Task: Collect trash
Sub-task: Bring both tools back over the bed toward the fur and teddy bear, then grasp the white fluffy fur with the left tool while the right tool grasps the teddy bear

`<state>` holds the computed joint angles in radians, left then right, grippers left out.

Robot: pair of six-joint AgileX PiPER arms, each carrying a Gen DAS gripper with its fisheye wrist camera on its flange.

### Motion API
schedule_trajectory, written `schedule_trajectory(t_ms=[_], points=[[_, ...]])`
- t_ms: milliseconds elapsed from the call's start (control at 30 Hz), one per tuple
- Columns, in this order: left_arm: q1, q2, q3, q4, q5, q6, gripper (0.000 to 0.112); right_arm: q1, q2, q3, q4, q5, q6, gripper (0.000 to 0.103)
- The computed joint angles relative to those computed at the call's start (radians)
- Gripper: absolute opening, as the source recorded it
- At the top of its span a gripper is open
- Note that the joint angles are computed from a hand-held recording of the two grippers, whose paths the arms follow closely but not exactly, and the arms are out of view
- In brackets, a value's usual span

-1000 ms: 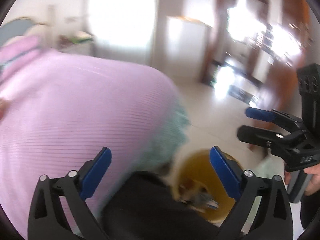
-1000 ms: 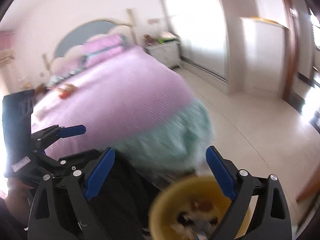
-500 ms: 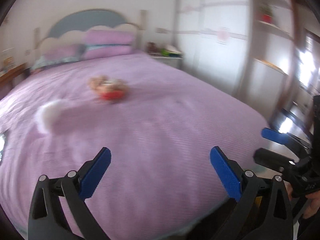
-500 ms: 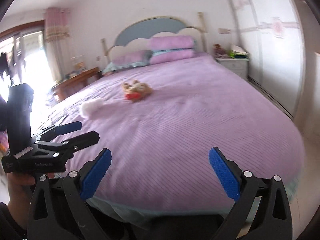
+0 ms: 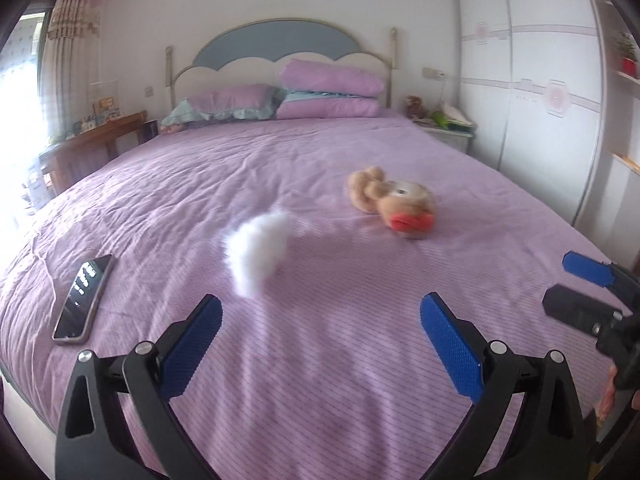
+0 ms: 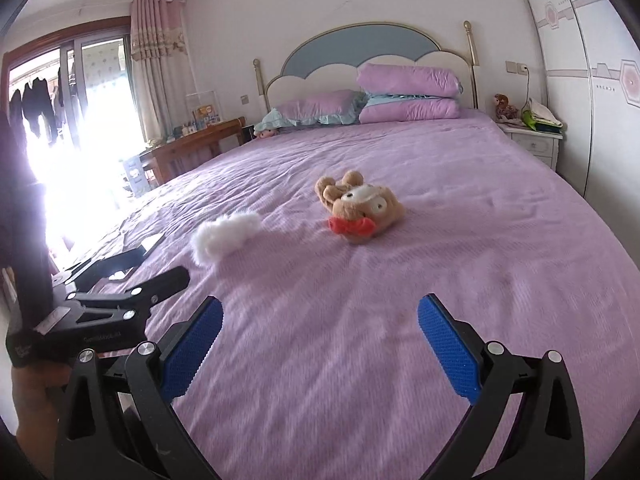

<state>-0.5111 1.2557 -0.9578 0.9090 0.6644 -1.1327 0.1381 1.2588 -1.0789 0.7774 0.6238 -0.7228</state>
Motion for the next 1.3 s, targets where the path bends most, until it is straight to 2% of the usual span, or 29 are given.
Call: schedule_trajectory(t_ms=[133, 233, 300, 467, 533, 667, 767, 800, 867, 900, 933, 1033, 1133, 1300], points=[[0.101, 0.046, -0.032, -0.063, -0.060, 0.085, 0.099, 0.042, 0.097, -0.106, -0.089, -0.018, 0.085, 0.095], [0.187, 0.108, -0.074, -0.126, -0.118, 0.171, 0.099, 0.023, 0.185, -0.194, -0.056, 0.030, 0.081, 0.095], [0.229, 0.163, -0.116, -0.156, -0.129, 0.214, 0.099, 0.035, 0.238, -0.251, -0.092, 0.043, 0.116, 0.095], [0.343, 0.303, -0.233, -0.346, -0.184, 0.422, 0.099, 0.068, 0.327, -0.346, -0.161, 0.042, 0.168, 0.095], [0.364, 0.352, -0.276, -0.381, -0.186, 0.459, 0.099, 0.070, 0.365, -0.387, -0.178, 0.067, 0.191, 0.095], [0.426, 0.429, -0.367, -0.604, -0.170, 0.648, 0.099, 0.062, 0.437, -0.470, -0.181, 0.139, 0.239, 0.095], [0.434, 0.445, -0.390, -0.624, -0.167, 0.662, 0.099, 0.055, 0.456, -0.488, -0.169, 0.165, 0.239, 0.095], [0.433, 0.449, -0.396, -0.615, -0.165, 0.656, 0.096, 0.053, 0.456, -0.488, -0.165, 0.167, 0.234, 0.095], [0.430, 0.459, -0.410, -0.610, -0.151, 0.655, 0.076, 0.052, 0.448, -0.478, -0.167, 0.165, 0.225, 0.095], [0.437, 0.475, -0.430, -0.652, -0.135, 0.697, 0.061, 0.051, 0.447, -0.478, -0.166, 0.168, 0.221, 0.095], [0.440, 0.486, -0.443, -0.672, -0.123, 0.716, 0.053, 0.050, 0.447, -0.478, -0.165, 0.173, 0.217, 0.095], [0.448, 0.510, -0.474, -0.714, -0.093, 0.753, 0.035, 0.045, 0.452, -0.494, -0.177, 0.194, 0.223, 0.095], [0.453, 0.488, -0.449, -0.749, -0.124, 0.787, 0.025, 0.046, 0.444, -0.489, -0.191, 0.187, 0.213, 0.095], [0.445, 0.414, -0.386, -0.786, -0.182, 0.788, 0.024, 0.043, 0.487, -0.566, -0.207, 0.244, 0.217, 0.095]])
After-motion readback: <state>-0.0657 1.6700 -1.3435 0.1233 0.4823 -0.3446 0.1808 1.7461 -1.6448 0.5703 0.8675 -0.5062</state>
